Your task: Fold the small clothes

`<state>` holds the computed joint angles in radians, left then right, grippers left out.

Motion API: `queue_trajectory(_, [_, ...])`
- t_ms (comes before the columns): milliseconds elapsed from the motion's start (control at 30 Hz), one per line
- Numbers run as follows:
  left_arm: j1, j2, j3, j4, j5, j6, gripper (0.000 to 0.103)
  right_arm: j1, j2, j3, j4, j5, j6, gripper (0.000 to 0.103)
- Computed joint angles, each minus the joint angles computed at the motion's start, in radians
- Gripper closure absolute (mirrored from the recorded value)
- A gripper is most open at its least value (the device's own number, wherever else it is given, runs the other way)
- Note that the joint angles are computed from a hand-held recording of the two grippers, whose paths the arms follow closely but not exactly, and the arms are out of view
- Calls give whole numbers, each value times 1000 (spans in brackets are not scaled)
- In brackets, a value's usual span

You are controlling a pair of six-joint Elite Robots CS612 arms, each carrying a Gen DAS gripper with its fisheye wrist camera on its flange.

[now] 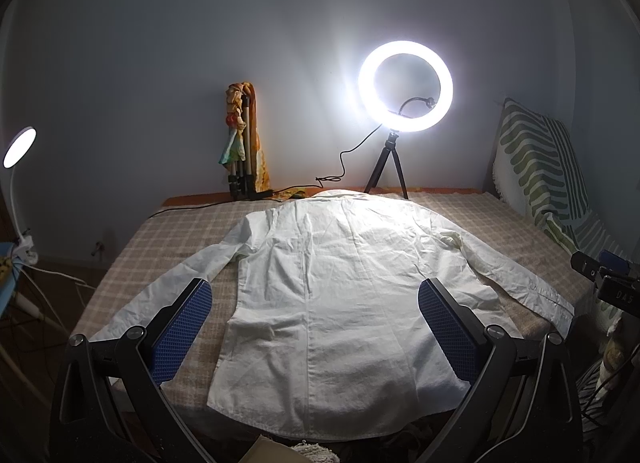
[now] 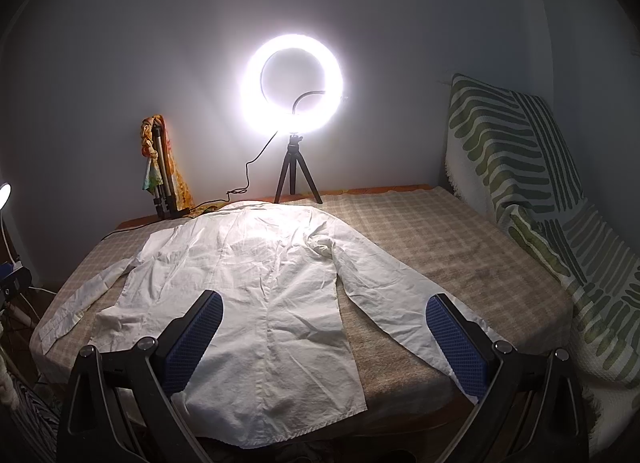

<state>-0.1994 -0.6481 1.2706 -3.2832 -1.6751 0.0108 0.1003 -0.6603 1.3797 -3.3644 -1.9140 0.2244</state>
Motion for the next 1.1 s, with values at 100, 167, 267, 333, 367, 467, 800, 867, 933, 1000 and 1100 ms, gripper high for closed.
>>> queue_trajectory(100, [0,0,-2,0,0,1,0,0,0,0,0,0,-1,0])
queue_trajectory(167, [0,1,-3,0,1,0,0,0,0,0,0,1,-1,0])
queue_trajectory(267, [0,1,-3,1,0,-1,0,0,0,0,0,0,-2,0])
queue_trajectory(333, [-1,1,-3,0,3,1,0,-1,0,0,1,2,-1,0])
queue_trajectory(367, [-1,1,-4,1,3,2,0,0,0,-1,1,1,-1,0])
queue_trajectory(467, [-1,1,-2,-1,3,-1,0,-1,1,-1,3,5,0,0])
queue_trajectory(800, [-1,2,-5,1,6,2,0,-1,2,-4,8,7,-1,0])
queue_trajectory(867, [-1,4,-9,3,10,6,0,-1,3,-6,9,6,-2,0])
queue_trajectory(933, [1,6,-14,8,10,3,0,-1,5,-9,12,5,-2,0])
queue_trajectory(1000, [0,8,-14,5,15,3,0,0,6,-10,13,5,-2,0])
queue_trajectory(1100, [2,14,-22,10,15,4,0,-1,6,-10,12,8,-2,0])
